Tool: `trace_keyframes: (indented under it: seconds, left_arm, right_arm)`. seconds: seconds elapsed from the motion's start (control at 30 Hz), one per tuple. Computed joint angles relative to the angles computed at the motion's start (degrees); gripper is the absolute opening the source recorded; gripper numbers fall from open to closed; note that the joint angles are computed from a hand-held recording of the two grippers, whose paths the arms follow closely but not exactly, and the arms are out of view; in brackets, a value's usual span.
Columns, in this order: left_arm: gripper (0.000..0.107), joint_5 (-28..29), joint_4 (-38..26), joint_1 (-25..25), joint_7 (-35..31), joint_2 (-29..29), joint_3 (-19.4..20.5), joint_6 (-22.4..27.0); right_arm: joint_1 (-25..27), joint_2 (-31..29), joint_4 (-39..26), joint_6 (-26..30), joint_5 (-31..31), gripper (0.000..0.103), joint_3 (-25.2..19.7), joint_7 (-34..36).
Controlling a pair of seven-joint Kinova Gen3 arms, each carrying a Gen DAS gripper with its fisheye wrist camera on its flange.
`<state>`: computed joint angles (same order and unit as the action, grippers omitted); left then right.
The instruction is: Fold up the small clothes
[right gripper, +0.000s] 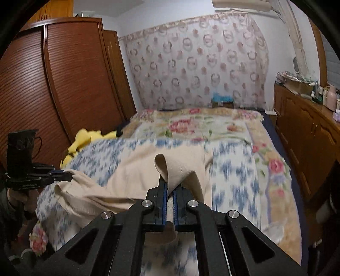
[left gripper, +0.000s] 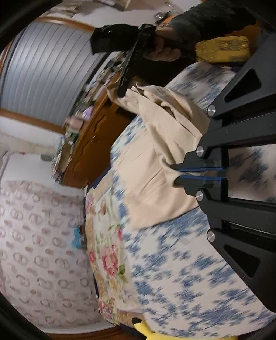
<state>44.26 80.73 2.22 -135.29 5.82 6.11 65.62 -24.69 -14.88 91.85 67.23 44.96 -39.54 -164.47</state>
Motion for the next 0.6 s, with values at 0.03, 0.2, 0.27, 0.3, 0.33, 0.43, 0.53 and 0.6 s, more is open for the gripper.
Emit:
trace_keyframes:
  seconds: [0.03, 0.2, 0.27, 0.3, 0.33, 0.43, 0.53, 0.6]
  left_arm:
    - [0.004, -0.8, -2.1, 0.4, 1.3, 1.6, 0.2, -0.5]
    - [0.004, -5.6, -11.9, 1.6, 7.9, 9.8, 1.7, -1.9]
    - [0.004, -9.1, -15.7, 2.7, 10.5, 13.1, 2.4, -2.4]
    - [0.004, -10.7, -16.9, 3.3, 11.6, 14.4, 2.7, -2.8]
    - [0.004, -12.0, -17.8, 3.6, 12.2, 15.4, 3.1, -2.9]
    - [0.004, -14.9, -19.7, 4.4, 14.1, 17.8, 4.0, -3.2]
    - [0.006, -16.8, -21.9, 4.6, 15.9, 19.9, 4.6, -1.6]
    - [0.008, -17.7, -21.9, 4.5, 15.5, 20.2, 5.0, -1.4]
  right_arm:
    - [0.2, 0.6, -0.5, -1.0, 0.2, 0.004, 1.3, 1.3]
    - [-0.1, 5.2, -3.2, -6.5, -1.1, 0.004, 10.2, 8.2]
    - [-0.4, 8.1, -4.5, -8.6, -2.4, 0.004, 14.1, 11.0]
    - [-0.7, 9.2, -5.4, -8.8, -3.2, 0.004, 15.6, 12.3]
    - [-1.1, 10.2, -6.3, -8.9, -4.2, 0.004, 16.9, 13.6]
    - [-2.4, 13.5, -9.5, -8.2, -7.2, 0.004, 20.5, 17.7]
    - [-3.3, 16.2, -12.7, -7.7, -10.7, 0.004, 24.0, 21.9]
    - [-4.1, 17.6, -14.7, -7.1, -11.9, 0.004, 25.9, 23.6]
